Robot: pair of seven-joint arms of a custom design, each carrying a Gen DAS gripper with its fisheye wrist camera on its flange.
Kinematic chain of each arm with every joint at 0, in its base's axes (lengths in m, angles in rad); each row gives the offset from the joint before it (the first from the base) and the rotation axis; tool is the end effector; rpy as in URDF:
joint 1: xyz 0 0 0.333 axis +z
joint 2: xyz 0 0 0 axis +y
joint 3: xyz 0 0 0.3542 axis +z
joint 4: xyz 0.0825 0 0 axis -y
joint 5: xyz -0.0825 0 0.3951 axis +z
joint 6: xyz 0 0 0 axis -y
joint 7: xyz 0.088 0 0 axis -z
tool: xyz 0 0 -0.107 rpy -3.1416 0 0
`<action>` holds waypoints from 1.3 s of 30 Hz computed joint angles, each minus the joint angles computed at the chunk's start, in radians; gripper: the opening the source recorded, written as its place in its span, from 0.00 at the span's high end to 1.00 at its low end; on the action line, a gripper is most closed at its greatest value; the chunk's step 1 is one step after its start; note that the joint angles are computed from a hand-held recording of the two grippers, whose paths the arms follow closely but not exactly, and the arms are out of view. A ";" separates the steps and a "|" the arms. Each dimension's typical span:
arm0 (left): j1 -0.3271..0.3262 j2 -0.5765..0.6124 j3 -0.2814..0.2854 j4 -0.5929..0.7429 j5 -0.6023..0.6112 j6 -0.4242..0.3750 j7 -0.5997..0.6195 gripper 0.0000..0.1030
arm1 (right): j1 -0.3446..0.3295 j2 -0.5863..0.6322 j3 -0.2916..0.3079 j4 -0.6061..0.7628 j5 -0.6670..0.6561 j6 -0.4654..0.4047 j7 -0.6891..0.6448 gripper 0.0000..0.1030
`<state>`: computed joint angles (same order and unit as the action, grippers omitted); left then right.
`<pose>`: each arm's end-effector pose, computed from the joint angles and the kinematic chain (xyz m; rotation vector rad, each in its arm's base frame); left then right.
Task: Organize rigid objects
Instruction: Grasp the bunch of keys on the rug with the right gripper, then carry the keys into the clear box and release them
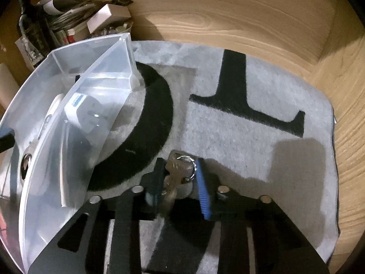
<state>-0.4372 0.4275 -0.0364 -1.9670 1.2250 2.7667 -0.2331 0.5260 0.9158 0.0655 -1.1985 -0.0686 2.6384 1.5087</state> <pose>0.5620 -0.3313 0.3012 -2.0469 1.5908 -0.6856 0.7087 0.4542 0.3020 -2.3959 1.1655 -0.3617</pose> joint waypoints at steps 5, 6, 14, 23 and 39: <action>0.005 -0.003 0.002 -0.004 -0.003 0.015 -0.002 0.85 | 0.007 -0.044 -0.010 -0.088 -0.017 0.100 0.007 0.80; 0.005 -0.003 0.002 -0.004 -0.004 0.014 0.001 0.85 | 0.004 -0.057 -0.005 -0.109 -0.015 0.117 0.005 0.80; 0.000 -0.001 0.005 -0.002 -0.002 0.007 0.006 0.85 | 0.001 -0.134 -0.005 -0.220 -0.028 0.242 0.010 0.93; 0.001 -0.001 0.003 -0.001 0.001 0.007 0.003 0.85 | -0.024 -0.086 0.040 -0.122 0.007 0.102 -0.048 0.60; 0.000 0.000 0.002 0.000 -0.002 0.005 0.004 0.85 | 0.009 0.010 0.015 0.013 0.009 0.012 -0.130 0.79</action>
<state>-0.4368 0.4277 -0.0343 -1.9667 1.2230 2.7713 -0.2288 0.5350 0.9262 0.0804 -1.1851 -0.0599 2.6506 1.3782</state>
